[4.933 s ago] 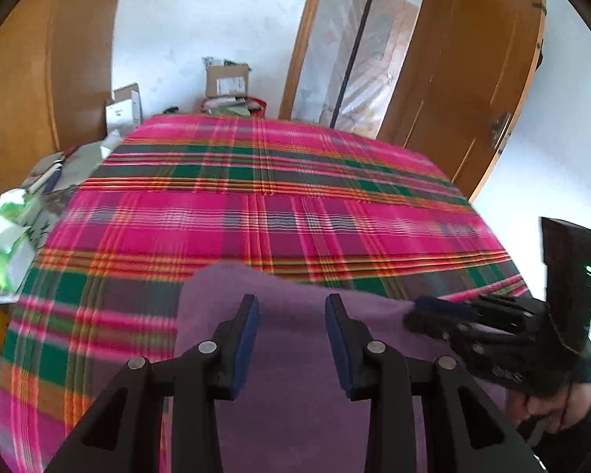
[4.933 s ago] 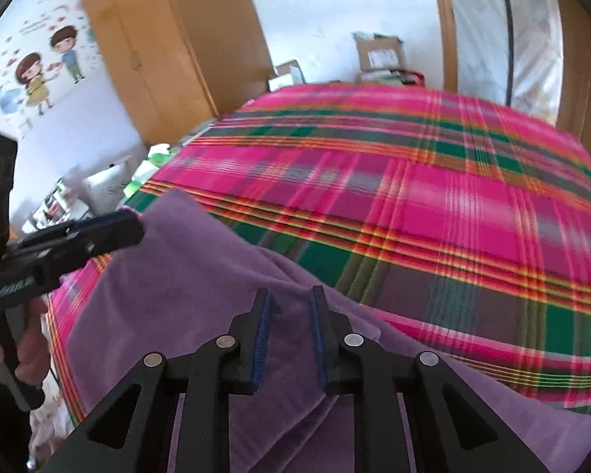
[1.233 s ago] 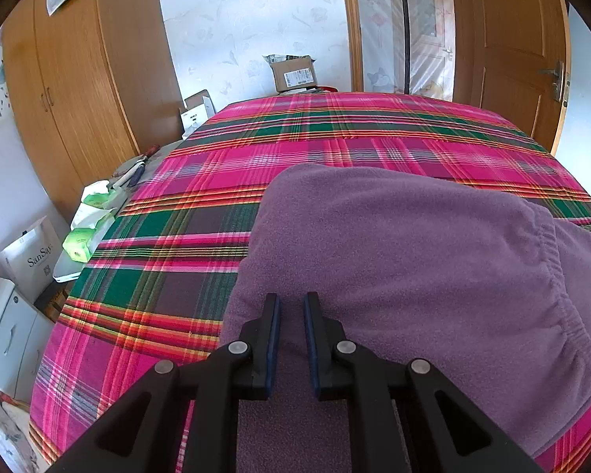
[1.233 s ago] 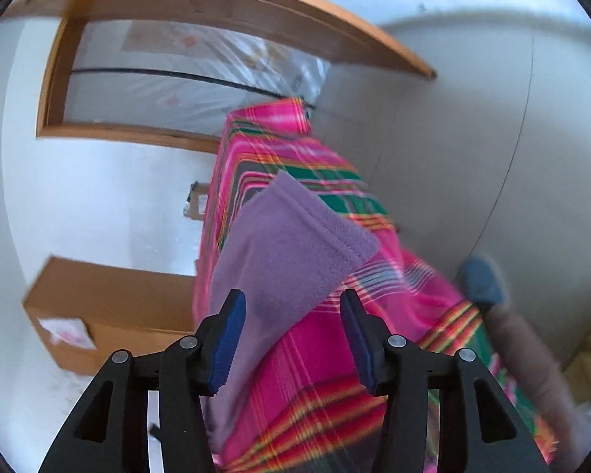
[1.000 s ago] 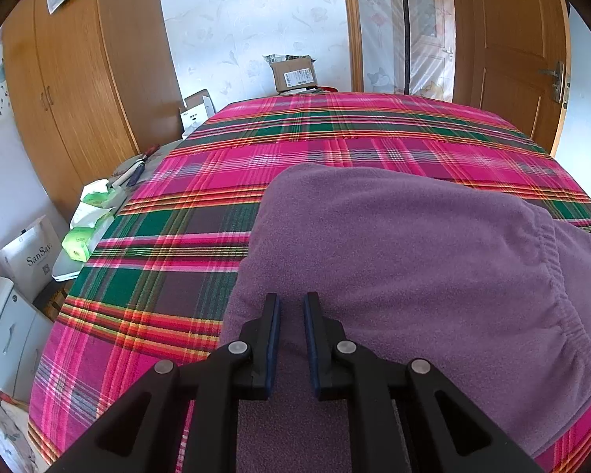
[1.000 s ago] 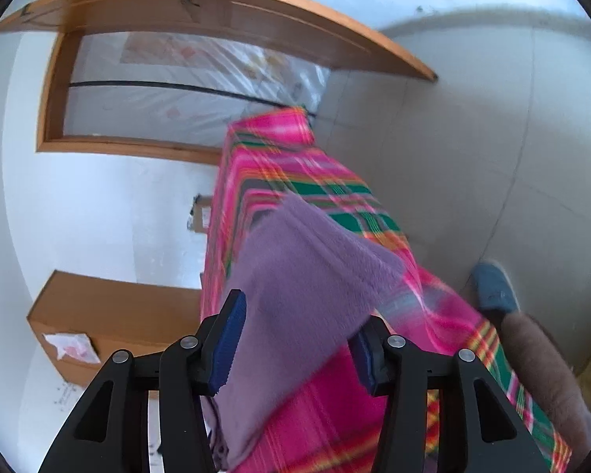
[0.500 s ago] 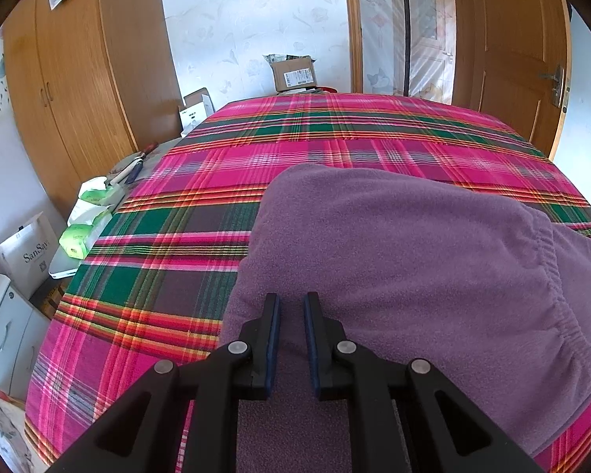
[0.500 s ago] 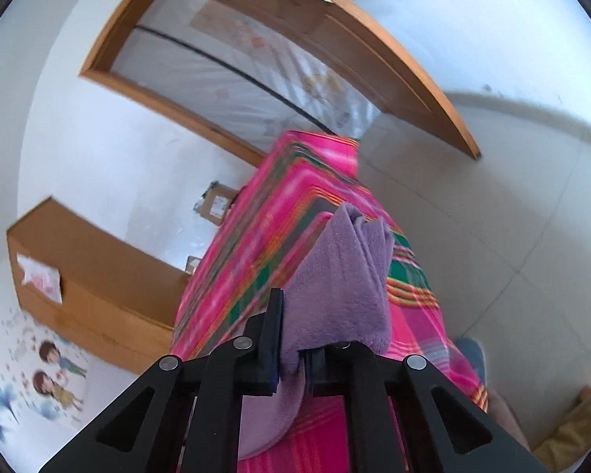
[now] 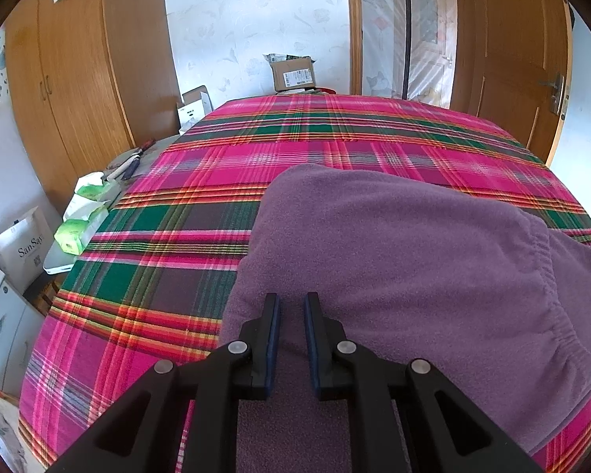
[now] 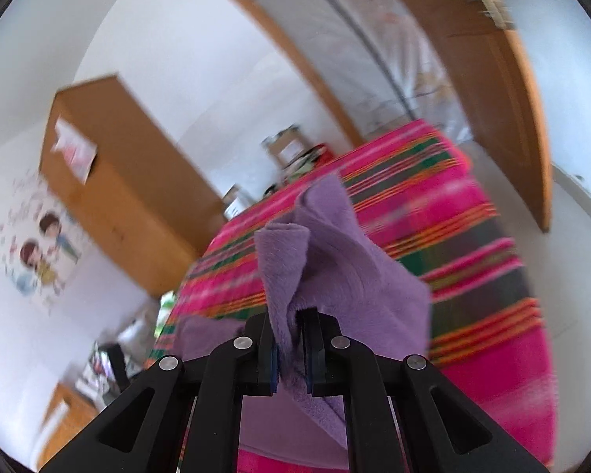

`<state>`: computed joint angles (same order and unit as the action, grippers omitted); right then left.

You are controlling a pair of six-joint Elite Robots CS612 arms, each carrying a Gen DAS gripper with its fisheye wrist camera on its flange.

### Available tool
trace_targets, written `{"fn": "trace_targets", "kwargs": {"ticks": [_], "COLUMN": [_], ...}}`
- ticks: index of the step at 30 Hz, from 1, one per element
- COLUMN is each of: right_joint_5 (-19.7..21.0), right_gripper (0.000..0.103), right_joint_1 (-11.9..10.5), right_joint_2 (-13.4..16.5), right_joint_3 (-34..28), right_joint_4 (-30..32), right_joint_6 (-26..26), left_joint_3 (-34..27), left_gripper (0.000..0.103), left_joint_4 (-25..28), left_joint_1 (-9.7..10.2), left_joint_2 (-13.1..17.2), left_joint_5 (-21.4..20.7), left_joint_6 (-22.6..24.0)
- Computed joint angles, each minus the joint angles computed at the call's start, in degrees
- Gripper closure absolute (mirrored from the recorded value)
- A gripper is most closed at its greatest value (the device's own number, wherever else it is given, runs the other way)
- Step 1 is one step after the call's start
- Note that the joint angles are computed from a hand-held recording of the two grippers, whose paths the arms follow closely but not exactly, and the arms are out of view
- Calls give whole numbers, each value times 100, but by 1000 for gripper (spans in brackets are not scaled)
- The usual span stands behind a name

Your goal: Fold clothes

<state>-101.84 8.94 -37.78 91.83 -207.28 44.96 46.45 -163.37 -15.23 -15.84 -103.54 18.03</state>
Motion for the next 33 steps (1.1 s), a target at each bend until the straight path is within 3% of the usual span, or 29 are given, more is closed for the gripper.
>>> {"fn": "trace_targets", "kwargs": {"ticks": [9,13,17,19,22,25,30,33], "right_joint_5": [896,1174,1425,1543,1738,1669,571,-72], "right_gripper": [94,87,64,64,64,64,64,64], "right_joint_1": [102,153,177,187,196,227,305,384], "right_joint_2": [678,923,891,842,780,698,462,306], "right_joint_3": [-1359,-1776,-1676,-1568,-1404,-1164,-609,-316], "right_joint_4": [1879,2674,2485,2366,2232,1883,1302,1369], "right_joint_6": [-706,-954,-1204,-1296,-1416,-1467,-1109,-1153], "left_joint_3": [-97,-95,61,133,222,527,1002,1066], "left_gripper": [90,90,90,90,89,88,79,79], "left_joint_4": [114,103,20,88,387,299,301,672], "left_joint_1": [39,29,6,5,50,31,-90,-194], "left_joint_2": [44,43,-40,-101,-220,-426,-722,-776], "left_joint_5": [-210,-182,-81,-144,-863,-1478,-2401,-2474], "left_joint_6": [-154,-161,-191,-263,-385,-193,645,1014]}}
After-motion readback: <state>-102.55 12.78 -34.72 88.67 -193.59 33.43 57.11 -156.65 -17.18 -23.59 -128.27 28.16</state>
